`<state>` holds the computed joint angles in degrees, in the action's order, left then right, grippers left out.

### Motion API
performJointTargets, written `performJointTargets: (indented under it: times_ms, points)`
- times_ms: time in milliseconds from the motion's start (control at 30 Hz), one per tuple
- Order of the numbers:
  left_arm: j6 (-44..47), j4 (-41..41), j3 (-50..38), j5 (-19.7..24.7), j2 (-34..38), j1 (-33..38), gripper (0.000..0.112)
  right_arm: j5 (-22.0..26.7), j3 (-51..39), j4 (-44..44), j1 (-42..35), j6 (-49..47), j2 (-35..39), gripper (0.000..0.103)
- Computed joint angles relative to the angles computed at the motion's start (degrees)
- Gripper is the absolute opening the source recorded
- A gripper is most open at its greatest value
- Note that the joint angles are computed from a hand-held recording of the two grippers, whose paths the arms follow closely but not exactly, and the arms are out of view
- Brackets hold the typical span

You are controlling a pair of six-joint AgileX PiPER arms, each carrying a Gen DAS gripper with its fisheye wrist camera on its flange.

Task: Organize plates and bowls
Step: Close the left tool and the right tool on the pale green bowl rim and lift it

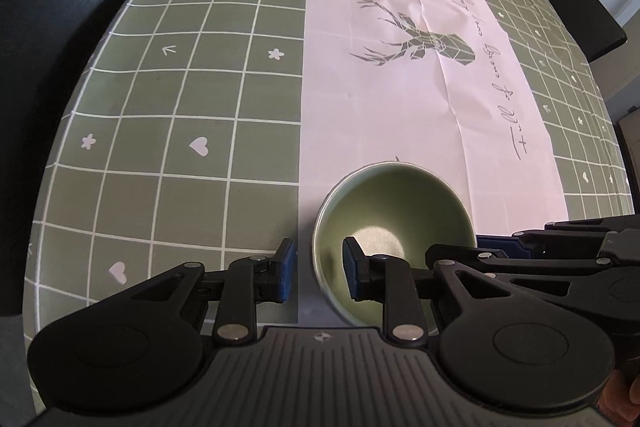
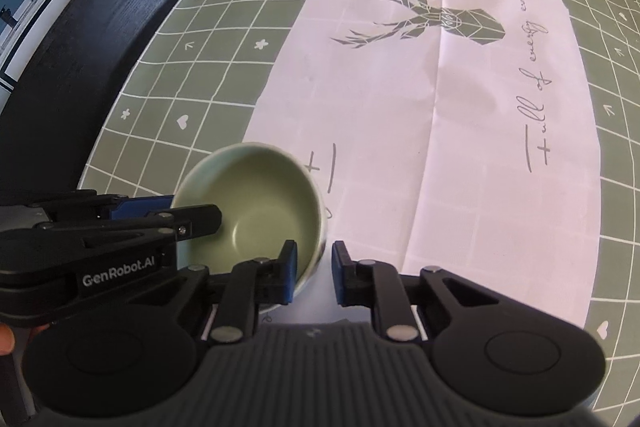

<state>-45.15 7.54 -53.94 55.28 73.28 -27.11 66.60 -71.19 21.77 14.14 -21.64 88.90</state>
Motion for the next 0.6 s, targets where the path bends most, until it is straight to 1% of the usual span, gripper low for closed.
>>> performJointTargets:
  times_ms: [100, 233, 300, 600]
  points:
    - [0.75, -0.42, -0.05, -0.28, 1.07, 0.22, 0.021, 0.29, -0.21, 0.50, -0.08, -0.09, 0.75, 0.015]
    - [0.88, -0.50, 0.06, -0.47, 1.93, 0.19, 0.018, 0.11, -0.26, 0.29, 0.42, -0.50, 0.98, 0.011]
    - [1.02, -0.66, 0.09, -0.42, 2.15, 0.04, 0.013, -0.05, -0.26, 0.16, 0.52, -0.39, 1.01, 0.011]
    - [-1.82, 0.24, -1.36, 1.91, 2.57, -1.46, 0.011, -0.12, -0.11, -1.04, 1.05, 1.74, 0.50, 0.008]
